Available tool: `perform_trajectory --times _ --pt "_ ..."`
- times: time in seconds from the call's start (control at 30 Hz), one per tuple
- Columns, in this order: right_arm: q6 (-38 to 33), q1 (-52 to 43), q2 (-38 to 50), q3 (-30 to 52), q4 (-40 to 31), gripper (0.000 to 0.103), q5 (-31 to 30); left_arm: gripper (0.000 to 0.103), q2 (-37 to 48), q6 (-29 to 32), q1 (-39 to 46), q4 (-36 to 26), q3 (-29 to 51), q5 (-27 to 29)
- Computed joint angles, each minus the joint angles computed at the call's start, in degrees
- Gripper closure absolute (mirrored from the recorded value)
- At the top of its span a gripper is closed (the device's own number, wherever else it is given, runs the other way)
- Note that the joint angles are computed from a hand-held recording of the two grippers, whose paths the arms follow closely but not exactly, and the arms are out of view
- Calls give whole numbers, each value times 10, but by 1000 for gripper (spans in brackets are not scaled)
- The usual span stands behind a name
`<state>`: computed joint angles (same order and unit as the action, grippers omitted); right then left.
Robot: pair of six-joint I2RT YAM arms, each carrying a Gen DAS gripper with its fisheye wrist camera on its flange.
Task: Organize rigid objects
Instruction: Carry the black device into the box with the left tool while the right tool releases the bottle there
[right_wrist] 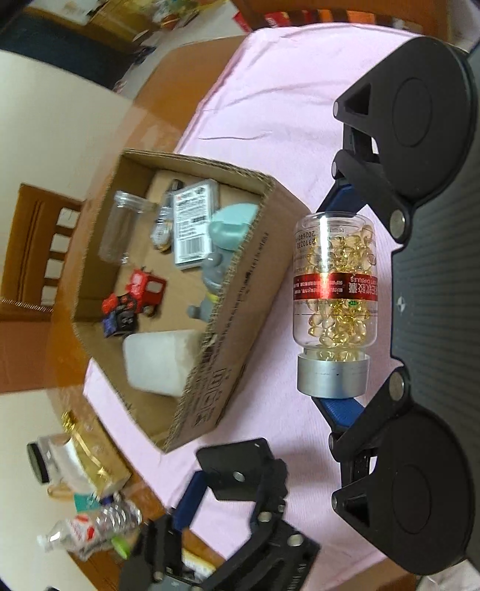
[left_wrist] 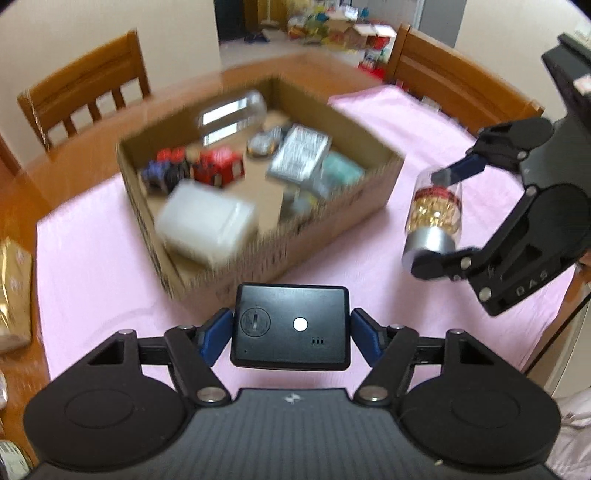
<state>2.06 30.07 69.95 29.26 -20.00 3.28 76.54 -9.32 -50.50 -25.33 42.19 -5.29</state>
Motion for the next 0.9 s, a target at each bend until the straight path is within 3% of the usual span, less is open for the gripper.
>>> perform_trajectory --times 0.2,0.5,0.67,0.7,0.77,0.9 --pt "-65 -53 -38 42 -44 6 -20 34 49 25 16 38 72 -14" --pt "-98 -104 -5 80 -14 6 -31 34 248 36 56 117 188 -14" --pt "-103 -122 21 92 -3 6 -37 33 295 21 64 124 207 -23" --pt "-105 -124 27 95 0 6 -37 32 292 11 64 128 202 -29" --pt "-109 -127 37 101 4 6 -37 14 269 3 64 146 177 -40" --pt "-119 -132 71 122 19 6 -41 4 191 6 49 190 108 -99"
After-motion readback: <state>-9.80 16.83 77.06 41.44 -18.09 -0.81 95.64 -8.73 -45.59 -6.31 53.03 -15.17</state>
